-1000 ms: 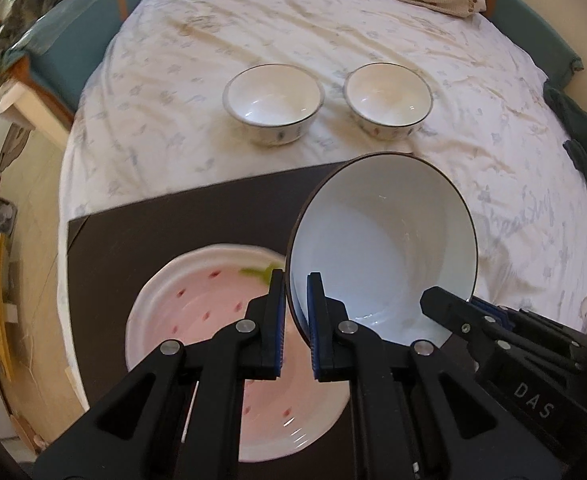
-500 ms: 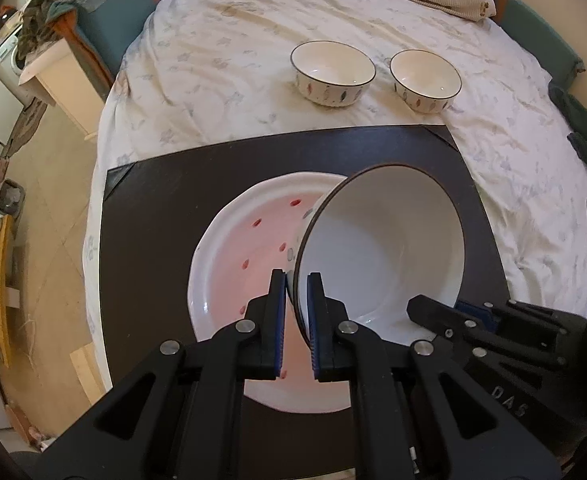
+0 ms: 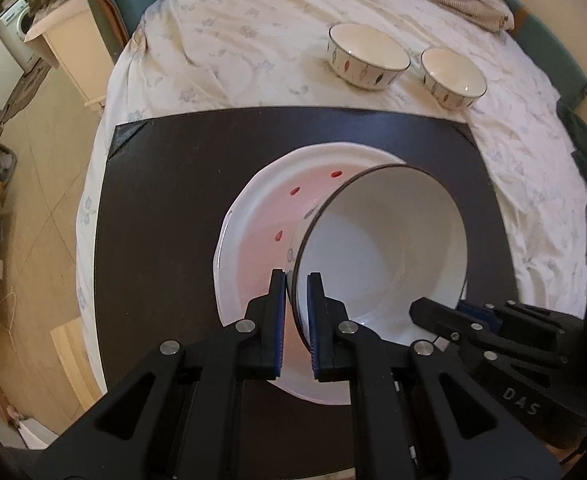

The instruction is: Organize plates and bowls

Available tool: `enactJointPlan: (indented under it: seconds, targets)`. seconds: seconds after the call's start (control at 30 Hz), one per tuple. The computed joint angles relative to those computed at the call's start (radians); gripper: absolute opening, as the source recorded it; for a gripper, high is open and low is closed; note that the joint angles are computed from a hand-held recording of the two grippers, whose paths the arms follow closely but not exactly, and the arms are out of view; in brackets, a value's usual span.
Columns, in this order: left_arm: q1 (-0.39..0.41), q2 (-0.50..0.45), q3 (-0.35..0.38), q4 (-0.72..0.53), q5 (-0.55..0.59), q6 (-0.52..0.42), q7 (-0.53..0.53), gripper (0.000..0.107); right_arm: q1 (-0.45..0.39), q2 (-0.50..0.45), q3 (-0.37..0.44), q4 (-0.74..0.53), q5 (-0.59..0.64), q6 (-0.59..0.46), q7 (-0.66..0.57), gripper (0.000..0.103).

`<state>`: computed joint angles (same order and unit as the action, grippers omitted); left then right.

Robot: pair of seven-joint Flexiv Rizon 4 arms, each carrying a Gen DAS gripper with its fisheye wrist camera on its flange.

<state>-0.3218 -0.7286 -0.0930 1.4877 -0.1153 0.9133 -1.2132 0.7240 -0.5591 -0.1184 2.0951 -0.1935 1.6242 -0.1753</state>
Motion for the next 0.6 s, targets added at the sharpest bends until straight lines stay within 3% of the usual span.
enactJointPlan:
  seconds: [0.23,0.6]
  targets:
    - [-0.013,-0.027,0.014,-0.029,0.017,-0.011,-0.019,0.008,-0.063,-0.024,0.066,-0.024,0.011,-0.009,-0.013,0.018]
    - [-0.023,-0.058,0.029,-0.099,0.031,-0.093,-0.082,0.008,-0.098,-0.021,0.107,-0.029,0.046,0.021,-0.035,0.023]
